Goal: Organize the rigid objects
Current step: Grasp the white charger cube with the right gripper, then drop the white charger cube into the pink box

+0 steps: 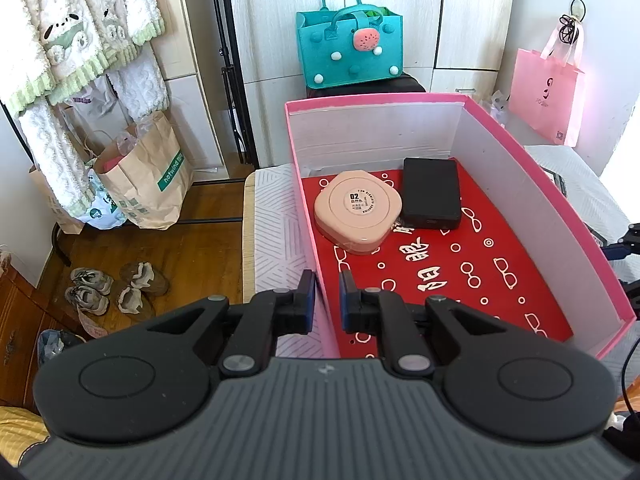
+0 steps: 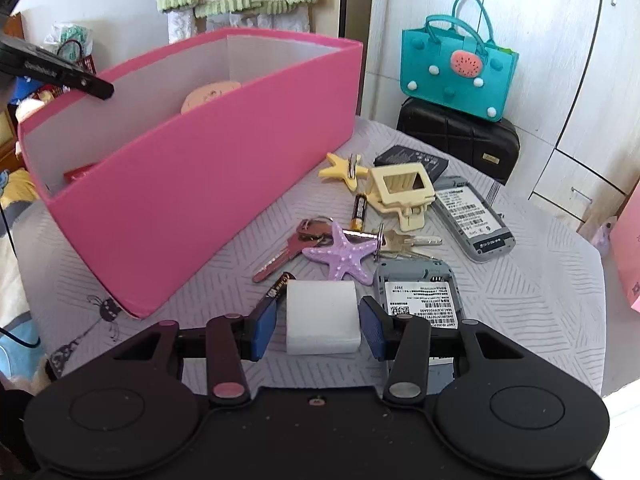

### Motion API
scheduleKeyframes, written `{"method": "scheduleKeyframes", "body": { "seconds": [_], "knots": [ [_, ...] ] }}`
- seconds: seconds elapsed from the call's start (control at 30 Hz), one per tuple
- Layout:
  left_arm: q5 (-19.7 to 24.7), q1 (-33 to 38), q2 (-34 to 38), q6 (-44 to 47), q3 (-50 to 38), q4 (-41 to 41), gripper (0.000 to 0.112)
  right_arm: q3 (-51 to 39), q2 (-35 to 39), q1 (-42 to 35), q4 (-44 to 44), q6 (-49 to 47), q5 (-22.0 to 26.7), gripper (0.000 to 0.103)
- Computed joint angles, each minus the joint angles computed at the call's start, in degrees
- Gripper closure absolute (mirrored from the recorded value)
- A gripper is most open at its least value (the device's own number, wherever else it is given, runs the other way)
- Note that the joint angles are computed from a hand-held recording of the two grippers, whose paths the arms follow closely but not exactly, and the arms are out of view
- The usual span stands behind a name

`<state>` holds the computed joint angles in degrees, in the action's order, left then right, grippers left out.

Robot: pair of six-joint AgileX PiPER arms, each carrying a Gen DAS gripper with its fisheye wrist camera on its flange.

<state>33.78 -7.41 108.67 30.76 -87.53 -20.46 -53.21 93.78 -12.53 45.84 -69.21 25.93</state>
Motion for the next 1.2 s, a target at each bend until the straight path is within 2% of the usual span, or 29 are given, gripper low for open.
{"method": "scheduleKeyframes", "body": {
  "seconds": [0.1,0.17,0.33,0.4,0.67,0.8,0.9,1.0,1.2],
  "knots": [
    [0.08,-0.08,0.11,-0.24,-0.18,0.12,0.101,1.18,0.05,1.39,-0.16,-1.98,-3.75,0.05],
    [0.12,-0.11,0.17,-0.22,-0.24,0.14,0.101,1.47,0.1,1.36,1.56,-4.39,-3.99,0.057],
    [0.15,-0.2,0.12,-0.09,-0.14,-0.34,0.101,4.25,-1.26,2.21,5.86,-8.35,-7.25,0.058],
    [-0.37,-0.35,0.01,0.03,0.28,-0.62,0.101,3.57,-1.53,1.77,3.73,-5.2,-5.74,0.058],
    [0.51,-0.13,0.42,1.04,-0.56,-1.01,0.101,3.77,-6.79,0.86,11.78,-11.64,-4.18,0.058],
    [0.68,-0.1,0.37,1.34,-0.74,-0.89,0.101,1.58,-8.4,1.42,18.59,-17.08,-3.4,0.058],
    [2.02,1.04,1.0,3.02,-1.8,-3.29,0.101,-1.87,-8.13,1.94,23.72,-19.81,0.05,0.058],
    [2.31,1.8,1.14,2.85,-2.3,-4.17,0.101,-7.55,-5.49,3.11,22.26,-14.95,6.49,0.057],
    [1.23,1.22,0.01,4.4,-0.9,-4.63,0.101,-27.88,7.64,9.91,5.01,7.72,22.47,0.057]
  ]
}}
